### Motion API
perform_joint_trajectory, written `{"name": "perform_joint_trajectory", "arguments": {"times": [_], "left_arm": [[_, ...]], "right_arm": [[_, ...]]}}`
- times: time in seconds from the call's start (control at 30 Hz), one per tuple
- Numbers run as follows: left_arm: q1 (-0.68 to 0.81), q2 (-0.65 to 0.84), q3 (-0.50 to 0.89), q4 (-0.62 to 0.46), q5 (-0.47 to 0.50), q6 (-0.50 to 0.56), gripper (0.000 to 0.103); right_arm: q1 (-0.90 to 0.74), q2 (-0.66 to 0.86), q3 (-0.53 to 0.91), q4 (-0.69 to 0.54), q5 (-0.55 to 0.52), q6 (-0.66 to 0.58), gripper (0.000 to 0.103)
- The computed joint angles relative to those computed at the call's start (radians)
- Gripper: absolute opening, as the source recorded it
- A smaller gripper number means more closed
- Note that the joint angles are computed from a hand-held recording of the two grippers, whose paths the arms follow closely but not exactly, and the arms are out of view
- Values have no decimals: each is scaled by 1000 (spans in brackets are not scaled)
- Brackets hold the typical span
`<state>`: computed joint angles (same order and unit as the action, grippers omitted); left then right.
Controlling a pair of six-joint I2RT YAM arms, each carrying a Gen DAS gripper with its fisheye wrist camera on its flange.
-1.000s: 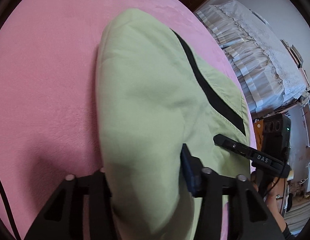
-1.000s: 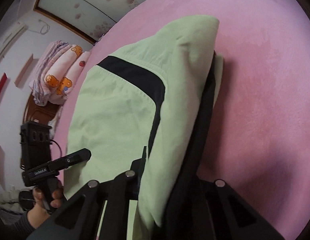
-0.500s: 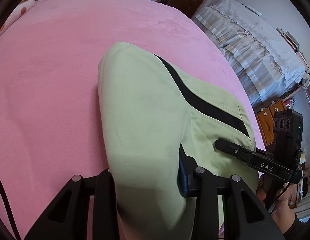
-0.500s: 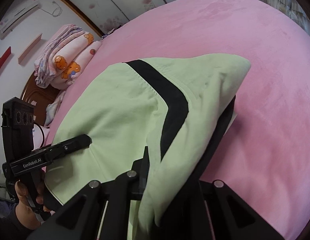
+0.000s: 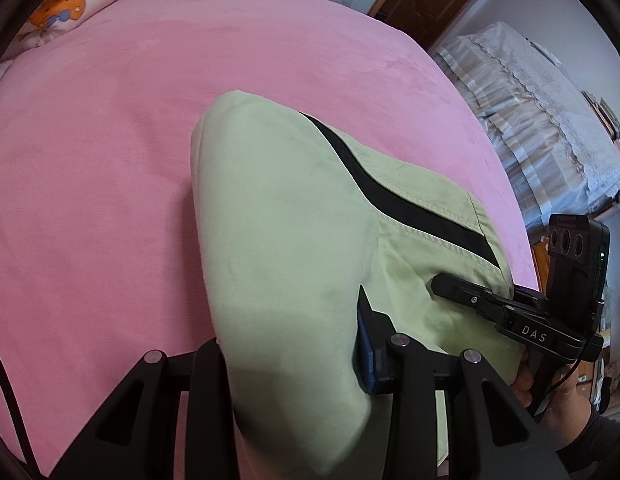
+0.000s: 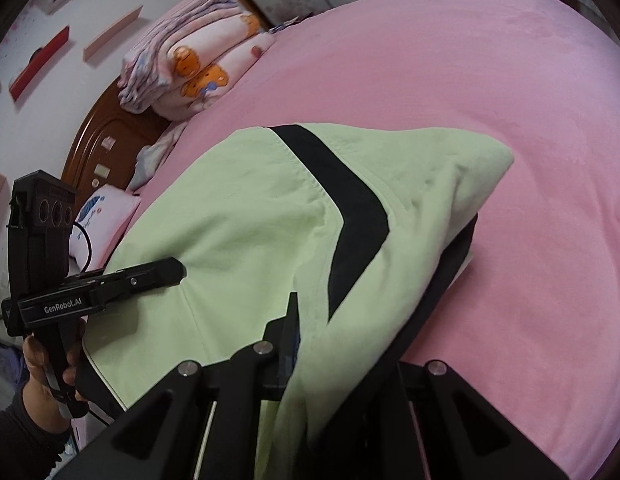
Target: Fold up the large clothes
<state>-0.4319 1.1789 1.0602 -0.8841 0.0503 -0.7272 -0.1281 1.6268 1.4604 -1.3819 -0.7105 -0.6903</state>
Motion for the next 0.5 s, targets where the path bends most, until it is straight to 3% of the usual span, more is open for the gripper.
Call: {"name": "perform_joint_trajectory", "arguments": {"times": [0.23, 0.4, 0.5], "left_arm": [[379, 49, 72, -28, 138, 329, 35], [611, 293, 294, 33, 243, 566, 35], [667, 466, 472, 57, 267, 654, 35]], "right_arm": [[224, 89, 117, 187, 11, 239, 9], [322, 313, 415, 310, 15, 423, 9], [357, 475, 632, 375, 31, 515, 9]]}}
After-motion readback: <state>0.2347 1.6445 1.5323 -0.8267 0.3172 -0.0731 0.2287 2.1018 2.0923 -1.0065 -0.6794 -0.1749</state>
